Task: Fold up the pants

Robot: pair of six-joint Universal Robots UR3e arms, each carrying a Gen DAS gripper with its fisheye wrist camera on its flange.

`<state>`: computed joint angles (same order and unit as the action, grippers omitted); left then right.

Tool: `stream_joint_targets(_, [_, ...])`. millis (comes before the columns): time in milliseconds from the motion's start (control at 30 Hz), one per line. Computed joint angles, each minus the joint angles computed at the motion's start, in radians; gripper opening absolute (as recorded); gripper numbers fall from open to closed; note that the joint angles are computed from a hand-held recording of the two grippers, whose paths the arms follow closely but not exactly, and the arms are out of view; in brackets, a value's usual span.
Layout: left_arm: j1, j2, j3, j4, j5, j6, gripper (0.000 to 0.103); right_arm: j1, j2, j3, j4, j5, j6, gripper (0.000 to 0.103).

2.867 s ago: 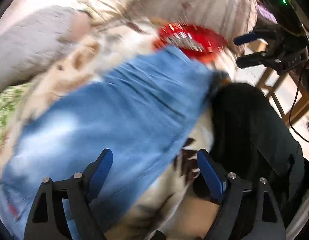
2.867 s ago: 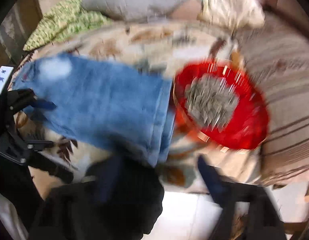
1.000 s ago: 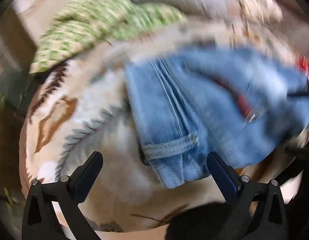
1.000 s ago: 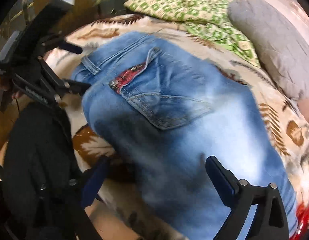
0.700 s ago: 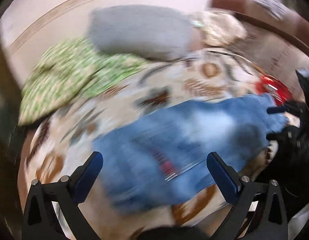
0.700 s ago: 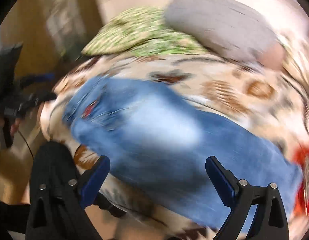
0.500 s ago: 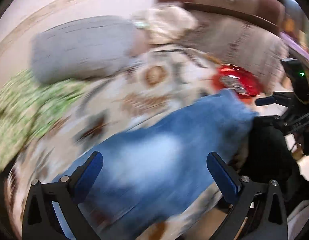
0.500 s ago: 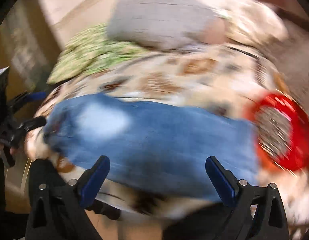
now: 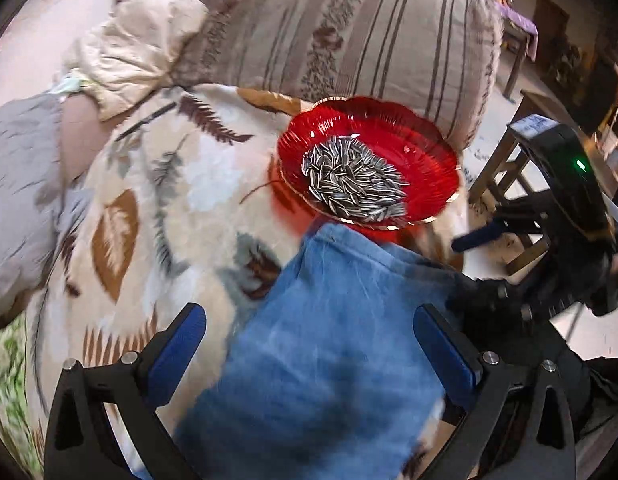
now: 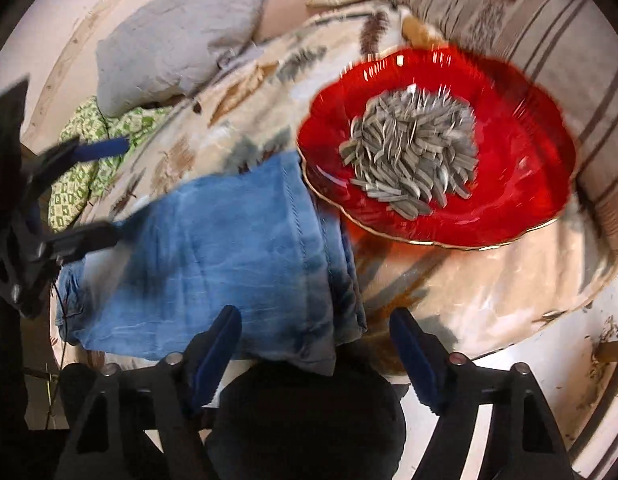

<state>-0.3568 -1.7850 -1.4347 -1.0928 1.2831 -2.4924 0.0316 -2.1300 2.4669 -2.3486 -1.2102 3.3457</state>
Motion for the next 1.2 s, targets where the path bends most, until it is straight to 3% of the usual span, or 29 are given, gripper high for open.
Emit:
stream_joint_targets(200, [-0.071, -0.238, 0.199, -0.026, 0.014, 0.008, 0.103, -0.006, 0.211, 0.025, -0.174, 0.089, -0.023, 0.070])
stream_joint_targets(433, [-0.117, -0.481, 0.489, -0.190, 0.049, 0.058, 0.102, 0.017, 0.256, 0.025, -0.224, 0.089, -0.035, 0.067])
stream_joint_targets(467, [-0.110, -0.508, 0.540, -0.249, 0.025, 0.062, 0.086, 0.022, 0.261, 0.026, -0.233, 0.084, -0.034, 0.063])
stream_joint_targets(500, [-0.097, -0.542, 0.618, -0.364, -0.031, 0.079, 0.050, 0.032, 0.274, 0.022, -0.246, 0.076, -0.024, 0.059])
stream_joint_targets(533, [-0.093, -0.554, 0.655, -0.412, -0.048, 0.085, 0.045, 0.038, 0.280, 0.015, -0.250, 0.064, -0.023, 0.054])
stream_joint_targets(567, [-0.100, -0.542, 0.649, -0.406, -0.034, 0.092, 0.029, 0.045, 0.281, 0.012, -0.255, 0.052, -0.019, 0.046])
stream_joint_targets(600, [-0.104, -0.528, 0.636, -0.410, -0.028, 0.117, 0.023, 0.046, 0.276, 0.013, -0.256, 0.048, -0.022, 0.037])
stream_joint_targets(700, [-0.102, -0.519, 0.641, -0.425, -0.026, 0.124, 0.014, 0.067, 0.298, 0.011, -0.288, 0.026, -0.025, 0.022])
stream_joint_targets(833, [-0.082, -0.464, 0.576, -0.409, -0.066, 0.125, 0.012, 0.144, 0.307, -0.008, -0.334, -0.030, 0.019, 0.017])
stream_joint_targets(967, [-0.012, -0.314, 0.433, -0.408, -0.155, 0.186, 0.011, 0.215, 0.207, -0.028, -0.310, -0.074, 0.083, 0.012])
stream_joint_targets(1100, [0.118, -0.105, 0.319, -0.495, -0.253, 0.311, 0.011, 0.368, 0.186, -0.142, -0.316, -0.146, 0.161, 0.012])
stream_joint_targets(1200, [0.258, 0.075, 0.214, -0.568, -0.273, 0.431, 0.012, 0.508, 0.303, -0.288, -0.383, -0.191, 0.193, 0.012])
